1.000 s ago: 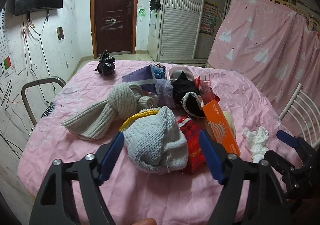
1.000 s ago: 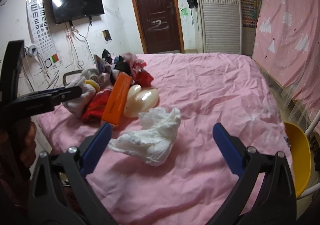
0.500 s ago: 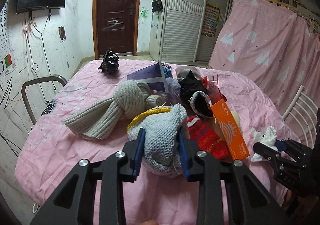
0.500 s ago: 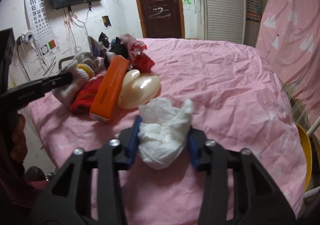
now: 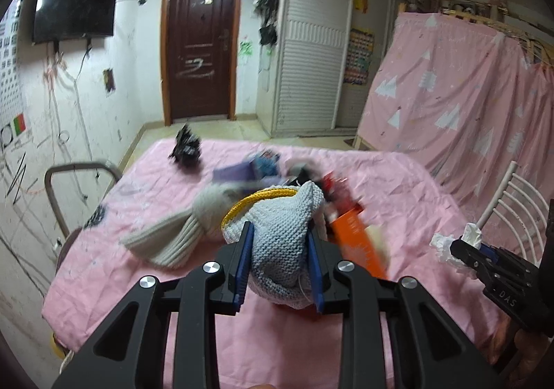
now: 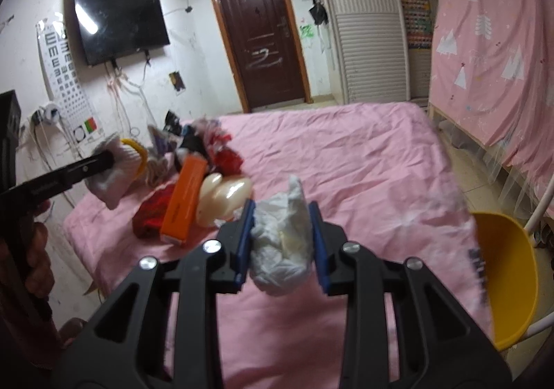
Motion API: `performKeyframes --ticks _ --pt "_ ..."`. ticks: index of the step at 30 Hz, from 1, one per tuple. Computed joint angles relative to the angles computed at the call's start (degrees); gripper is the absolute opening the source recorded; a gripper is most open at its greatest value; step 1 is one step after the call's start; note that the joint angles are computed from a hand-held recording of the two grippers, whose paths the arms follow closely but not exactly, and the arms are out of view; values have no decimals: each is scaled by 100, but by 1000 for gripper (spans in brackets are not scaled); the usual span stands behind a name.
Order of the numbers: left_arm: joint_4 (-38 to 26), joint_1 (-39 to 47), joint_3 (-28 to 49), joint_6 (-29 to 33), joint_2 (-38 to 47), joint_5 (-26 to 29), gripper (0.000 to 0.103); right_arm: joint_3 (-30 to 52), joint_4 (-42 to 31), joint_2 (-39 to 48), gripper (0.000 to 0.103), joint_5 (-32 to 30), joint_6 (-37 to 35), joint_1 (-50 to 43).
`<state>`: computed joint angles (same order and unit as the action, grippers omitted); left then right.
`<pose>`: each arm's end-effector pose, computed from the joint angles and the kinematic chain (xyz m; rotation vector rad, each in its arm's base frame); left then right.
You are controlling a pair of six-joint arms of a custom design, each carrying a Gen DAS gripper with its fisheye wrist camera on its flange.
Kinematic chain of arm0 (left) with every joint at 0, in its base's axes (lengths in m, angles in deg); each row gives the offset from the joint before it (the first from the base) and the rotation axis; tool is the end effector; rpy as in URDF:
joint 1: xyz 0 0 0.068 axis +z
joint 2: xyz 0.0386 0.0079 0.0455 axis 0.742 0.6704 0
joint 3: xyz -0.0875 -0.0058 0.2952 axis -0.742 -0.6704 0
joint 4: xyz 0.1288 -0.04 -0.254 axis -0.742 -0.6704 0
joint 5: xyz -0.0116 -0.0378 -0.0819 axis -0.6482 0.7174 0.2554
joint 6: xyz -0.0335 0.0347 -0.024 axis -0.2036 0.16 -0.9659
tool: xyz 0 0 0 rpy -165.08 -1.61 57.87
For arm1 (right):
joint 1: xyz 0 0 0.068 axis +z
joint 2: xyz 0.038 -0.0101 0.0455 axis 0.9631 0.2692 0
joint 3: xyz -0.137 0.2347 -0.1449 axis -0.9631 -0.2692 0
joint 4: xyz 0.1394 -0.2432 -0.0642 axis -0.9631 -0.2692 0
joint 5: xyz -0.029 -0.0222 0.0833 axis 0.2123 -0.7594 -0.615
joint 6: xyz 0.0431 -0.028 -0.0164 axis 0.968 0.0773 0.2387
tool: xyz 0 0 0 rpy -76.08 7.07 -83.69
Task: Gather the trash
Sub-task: 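Carry both items to the yellow bin and open both tools over it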
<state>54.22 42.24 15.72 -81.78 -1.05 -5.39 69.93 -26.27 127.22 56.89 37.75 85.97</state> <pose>0.2347 -0.0216 0.1370 -0.0625 2.1601 -0.0776 0.2419 0.0593 0.0905 -0.2703 2.1164 0.4654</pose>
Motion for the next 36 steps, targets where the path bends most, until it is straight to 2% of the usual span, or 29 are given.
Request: performKeyframes --ticks 7,17,20,28,36 --pt "-313 -952 444 -41 -145 -258 19 -218 -19 -438 29 -431 -61 -946" --pt "-823 -2372 1643 -146 661 -363 19 -221 59 -506 29 -1148 -65 -2459" --pt "-944 -2792 2048 -170 1023 -422 19 -130 106 -338 29 -1333 -60 -2924" --pt "-1465 -3621 3257 -189 2050 -354 19 481 172 839 30 -1519 62 -3860" --pt "-2208 -3939 4606 -324 3248 -102 19 872 84 1460 39 -1557 114 -4199"
